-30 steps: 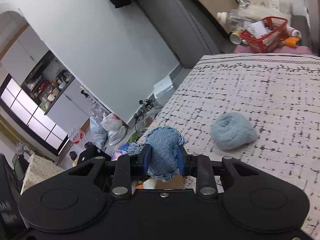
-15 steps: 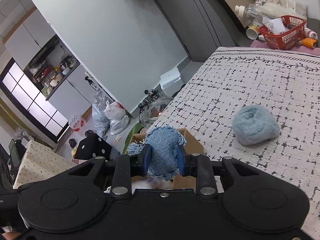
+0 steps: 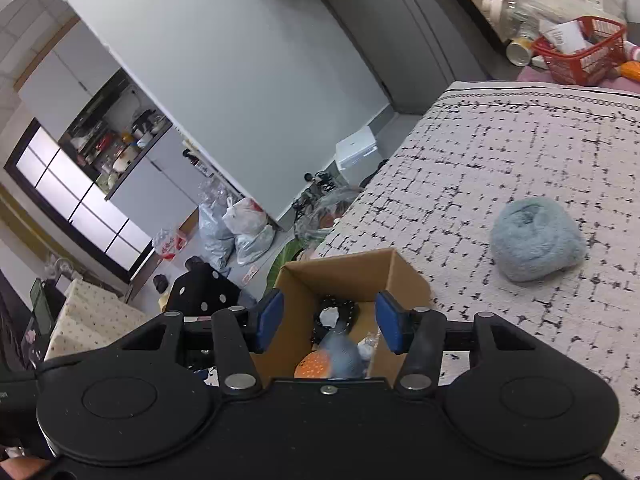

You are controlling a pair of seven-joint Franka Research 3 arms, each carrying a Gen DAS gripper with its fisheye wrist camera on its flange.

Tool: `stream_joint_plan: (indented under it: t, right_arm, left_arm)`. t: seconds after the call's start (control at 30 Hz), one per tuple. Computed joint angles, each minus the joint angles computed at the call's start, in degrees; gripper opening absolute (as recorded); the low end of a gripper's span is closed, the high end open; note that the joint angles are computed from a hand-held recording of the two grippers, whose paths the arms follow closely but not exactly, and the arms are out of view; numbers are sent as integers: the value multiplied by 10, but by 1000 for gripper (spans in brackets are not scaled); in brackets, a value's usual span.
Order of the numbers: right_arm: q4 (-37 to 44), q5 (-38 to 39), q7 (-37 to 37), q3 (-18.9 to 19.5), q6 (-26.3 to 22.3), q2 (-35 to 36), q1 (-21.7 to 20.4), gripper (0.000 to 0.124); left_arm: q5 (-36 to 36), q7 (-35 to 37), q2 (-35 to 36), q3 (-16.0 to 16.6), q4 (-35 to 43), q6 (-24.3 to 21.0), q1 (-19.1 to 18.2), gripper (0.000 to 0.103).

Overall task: Organize soft objects
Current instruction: 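Open both tools to drop the denim plush and tissue pack into the box, then move both tools to the light blue fluffy plush on the bed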

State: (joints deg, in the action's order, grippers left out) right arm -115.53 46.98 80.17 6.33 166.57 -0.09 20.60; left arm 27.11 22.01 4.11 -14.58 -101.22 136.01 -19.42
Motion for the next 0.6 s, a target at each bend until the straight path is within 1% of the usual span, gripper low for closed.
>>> stream_joint_plan:
  t: [0.07, 0.1, 0.17, 0.2, 0.23, 0.27, 0.37, 0.47, 0.53, 0.6]
  right_arm:
    - [-7, -15, 24, -3, -4, -9, -3, 55]
    - [-13, -34, 45, -5, -5, -14, -5, 57]
    - [-23, -82, 85, -8, -8, -25, -11, 66]
    - [-27, -108, 107, -9, -9, -30, -15, 68]
    - [-33, -127, 126, -11, -11, -36, -20, 69]
    - [-37, -131, 132, -15, -15, -42, -22, 70]
    - [-36, -156, 158, -26, -45, -51, -37, 70]
    - [-40, -157, 144, -36, -57, -57, -46, 70]
    - [-39, -170, 151, -40, -70, -57, -56, 70]
    - [-37, -159, 143, -46, -83, -57, -61, 70]
  left_arm:
    - [7, -2, 4, -1, 7, -5, -3, 63]
    - [10, -4, 7, -1, 11, -8, -4, 64]
    - [15, -6, 14, -2, 21, -12, -8, 64]
    - [18, -6, 18, -2, 25, -13, -10, 64]
    - [22, -7, 24, -3, 33, -15, -13, 67]
    - [26, -9, 29, -3, 39, -18, -17, 68]
    - [31, -6, 52, -3, 66, -24, -28, 69]
    - [31, 3, 78, -2, 97, -29, -41, 69]
    - [34, 8, 98, -1, 122, -36, -52, 69]
    - [37, 9, 115, 3, 145, -42, -63, 69]
